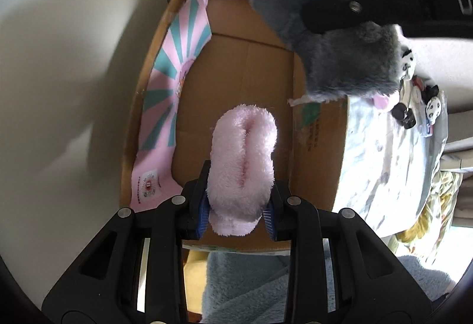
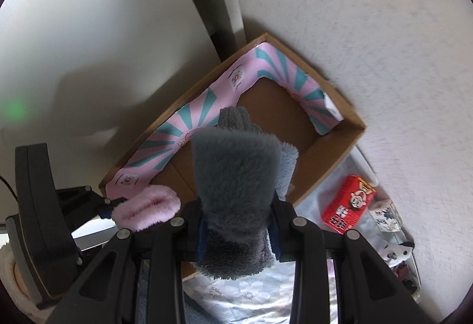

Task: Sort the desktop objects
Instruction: 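Carry the pink sock and grey glove over the cardboard box with both tools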

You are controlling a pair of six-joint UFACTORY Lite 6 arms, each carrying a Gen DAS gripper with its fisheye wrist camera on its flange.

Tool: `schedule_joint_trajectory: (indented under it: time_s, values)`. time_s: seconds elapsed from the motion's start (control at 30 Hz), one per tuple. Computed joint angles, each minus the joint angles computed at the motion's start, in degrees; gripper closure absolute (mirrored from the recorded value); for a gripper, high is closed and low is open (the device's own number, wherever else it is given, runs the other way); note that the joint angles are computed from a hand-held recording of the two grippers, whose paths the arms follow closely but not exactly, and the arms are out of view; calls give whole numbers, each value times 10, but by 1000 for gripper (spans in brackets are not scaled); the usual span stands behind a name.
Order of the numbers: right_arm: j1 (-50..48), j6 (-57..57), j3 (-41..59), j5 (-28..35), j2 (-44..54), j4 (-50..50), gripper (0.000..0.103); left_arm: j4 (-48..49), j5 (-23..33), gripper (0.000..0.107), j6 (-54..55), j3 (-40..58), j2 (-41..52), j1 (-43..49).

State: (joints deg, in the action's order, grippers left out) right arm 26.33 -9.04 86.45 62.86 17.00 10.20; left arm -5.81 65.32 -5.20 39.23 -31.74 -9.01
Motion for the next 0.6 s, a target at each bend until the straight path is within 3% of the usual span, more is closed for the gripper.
schedule_joint_trajectory:
  time_s: [0.3, 0.37, 0.4, 0.47, 0.53, 0.6]
  values:
    - [25, 17, 36, 2, 49, -2, 72, -14, -3, 80, 39, -24, -4, 39]
    - [25, 5, 44, 5, 56, 5, 70, -33, -3, 67, 59, -24, -11, 58]
    - [26, -1, 47, 5, 59, 7, 63, -40, -1, 58, 65, -23, -15, 65]
    - [25, -1, 50, 2, 61, 12, 53, -29, 1, 4, 49, -18, -21, 64]
    - [23, 20, 46, -6, 58, 3, 25, -13, 3, 4, 30, -10, -41, 54]
    - [17, 32, 44, -11, 57, 0, 4, 4, 13, 4, 6, 5, -39, 33]
